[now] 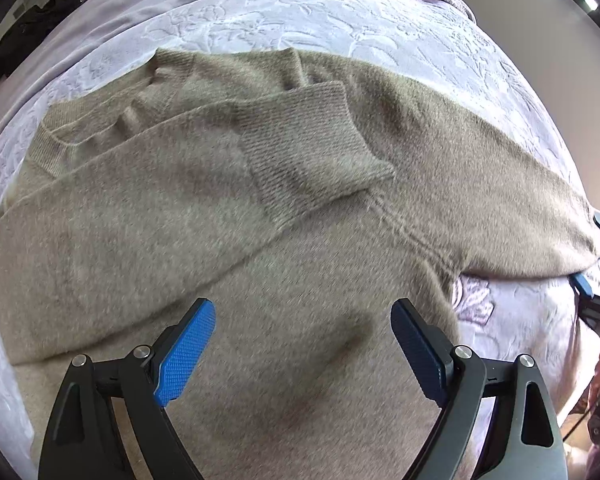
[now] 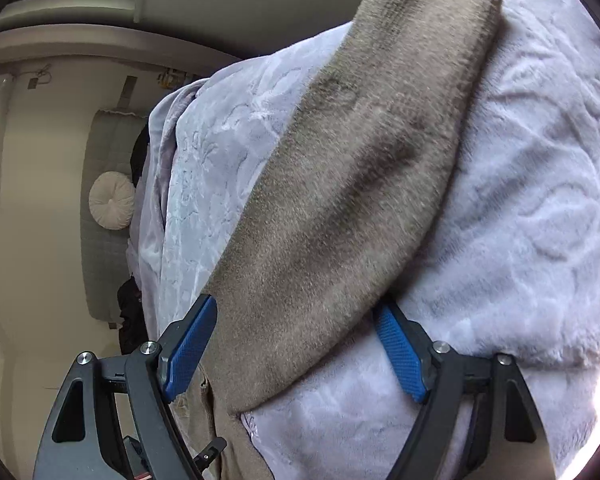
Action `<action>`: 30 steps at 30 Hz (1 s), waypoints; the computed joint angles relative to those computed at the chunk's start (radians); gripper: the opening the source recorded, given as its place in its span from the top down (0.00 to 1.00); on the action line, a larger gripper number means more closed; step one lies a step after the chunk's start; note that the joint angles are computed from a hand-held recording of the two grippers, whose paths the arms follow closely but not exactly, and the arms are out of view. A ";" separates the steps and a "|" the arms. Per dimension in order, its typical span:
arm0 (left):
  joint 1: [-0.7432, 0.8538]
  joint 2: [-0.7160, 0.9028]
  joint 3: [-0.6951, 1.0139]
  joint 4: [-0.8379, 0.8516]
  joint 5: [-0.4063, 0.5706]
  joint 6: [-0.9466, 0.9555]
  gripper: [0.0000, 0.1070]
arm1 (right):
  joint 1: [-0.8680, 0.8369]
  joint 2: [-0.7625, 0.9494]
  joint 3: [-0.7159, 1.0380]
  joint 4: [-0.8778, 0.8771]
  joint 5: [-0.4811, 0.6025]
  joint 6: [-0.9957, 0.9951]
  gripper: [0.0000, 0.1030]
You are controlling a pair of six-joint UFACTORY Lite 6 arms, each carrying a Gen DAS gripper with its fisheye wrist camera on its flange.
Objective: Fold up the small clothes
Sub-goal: 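Fold the held sleeve across the sweater body with the right gripper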
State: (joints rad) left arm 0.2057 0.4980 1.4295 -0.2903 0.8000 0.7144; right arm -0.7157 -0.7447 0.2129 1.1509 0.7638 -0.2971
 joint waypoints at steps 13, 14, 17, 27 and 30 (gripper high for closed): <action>-0.197 0.133 0.142 0.021 -0.136 -0.198 0.16 | 0.025 0.249 0.171 0.228 -0.059 -0.204 0.85; -0.216 0.147 0.143 0.040 -0.154 -0.215 0.16 | 0.022 0.250 0.176 0.246 -0.043 -0.214 0.88; -0.277 0.163 0.097 0.165 -0.240 -0.279 0.15 | 0.051 0.251 0.210 0.289 -0.018 -0.234 0.89; -0.183 0.162 0.203 -0.034 -0.122 -0.091 0.13 | 0.444 0.399 0.514 0.429 -0.153 -0.256 0.89; -0.083 0.158 0.236 -0.079 -0.089 -0.021 0.13 | 0.627 0.530 0.694 0.403 -0.240 -0.246 0.89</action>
